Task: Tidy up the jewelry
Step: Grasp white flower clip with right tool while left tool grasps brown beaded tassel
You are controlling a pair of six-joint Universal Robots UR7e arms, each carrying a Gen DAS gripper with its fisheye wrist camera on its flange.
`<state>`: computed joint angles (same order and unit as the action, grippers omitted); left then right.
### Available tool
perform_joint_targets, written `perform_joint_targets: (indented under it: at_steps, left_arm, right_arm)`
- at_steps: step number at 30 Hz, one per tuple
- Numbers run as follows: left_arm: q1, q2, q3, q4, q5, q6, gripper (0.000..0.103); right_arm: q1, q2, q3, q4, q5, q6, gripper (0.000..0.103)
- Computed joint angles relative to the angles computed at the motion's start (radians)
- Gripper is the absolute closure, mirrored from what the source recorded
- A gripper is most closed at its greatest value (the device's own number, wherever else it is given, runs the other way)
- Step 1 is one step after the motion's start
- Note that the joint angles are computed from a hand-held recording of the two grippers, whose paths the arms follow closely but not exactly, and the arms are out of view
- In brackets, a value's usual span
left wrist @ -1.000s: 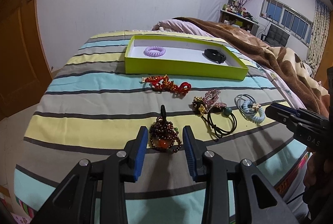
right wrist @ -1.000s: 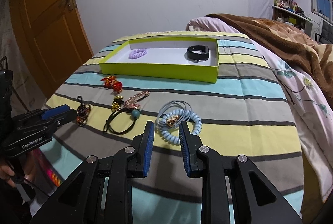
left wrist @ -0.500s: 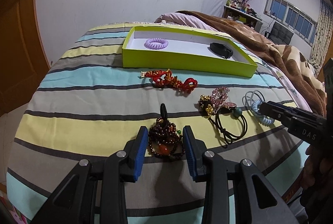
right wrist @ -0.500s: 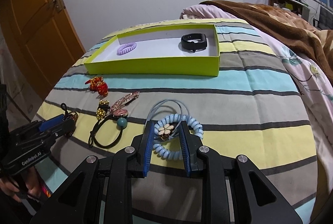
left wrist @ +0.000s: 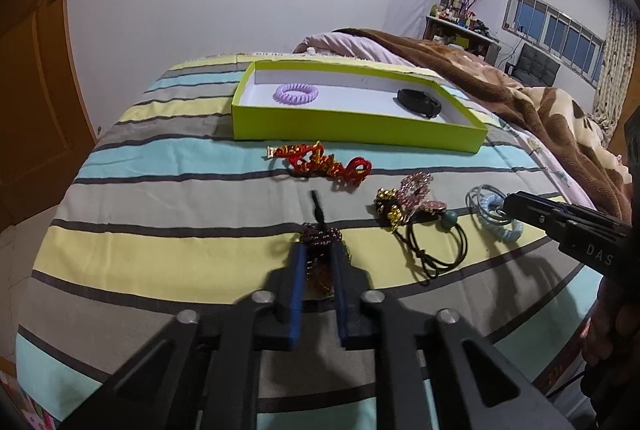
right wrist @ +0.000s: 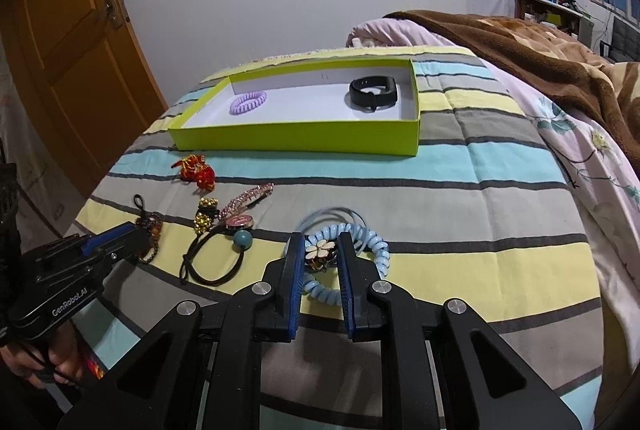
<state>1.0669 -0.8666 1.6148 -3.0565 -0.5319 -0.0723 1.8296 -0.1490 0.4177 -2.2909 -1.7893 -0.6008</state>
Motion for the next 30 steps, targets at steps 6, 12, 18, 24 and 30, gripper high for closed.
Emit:
perform_joint_targets:
  at_steps: [6,12,18,24,30]
  left_arm:
    - [-0.003,-0.012,0.013,0.009,-0.024,-0.006,0.103]
    - [-0.008,-0.022,0.028,-0.032,-0.020,-0.006,0.103]
    - [0.007,-0.030,0.007,-0.028,-0.061,-0.013,0.055]
    - [0.025,0.000,-0.051,0.102,-0.056,-0.076,0.055]
    - [0.022,0.022,-0.075,0.148,-0.026,-0.092,0.075]
  right_arm:
    - [0.002,-0.038,0.061,-0.043,0.017,-0.007,0.087]
    - [0.001,-0.070,0.114,-0.071,0.024,-0.006,0.087]
    - [0.002,-0.070,0.115,-0.076,0.026,-0.003,0.086]
    - [0.001,-0.075,0.125,-0.085,0.027,-0.003,0.086]
    - [0.000,-0.079,0.130,-0.089,0.030,-0.005,0.086]
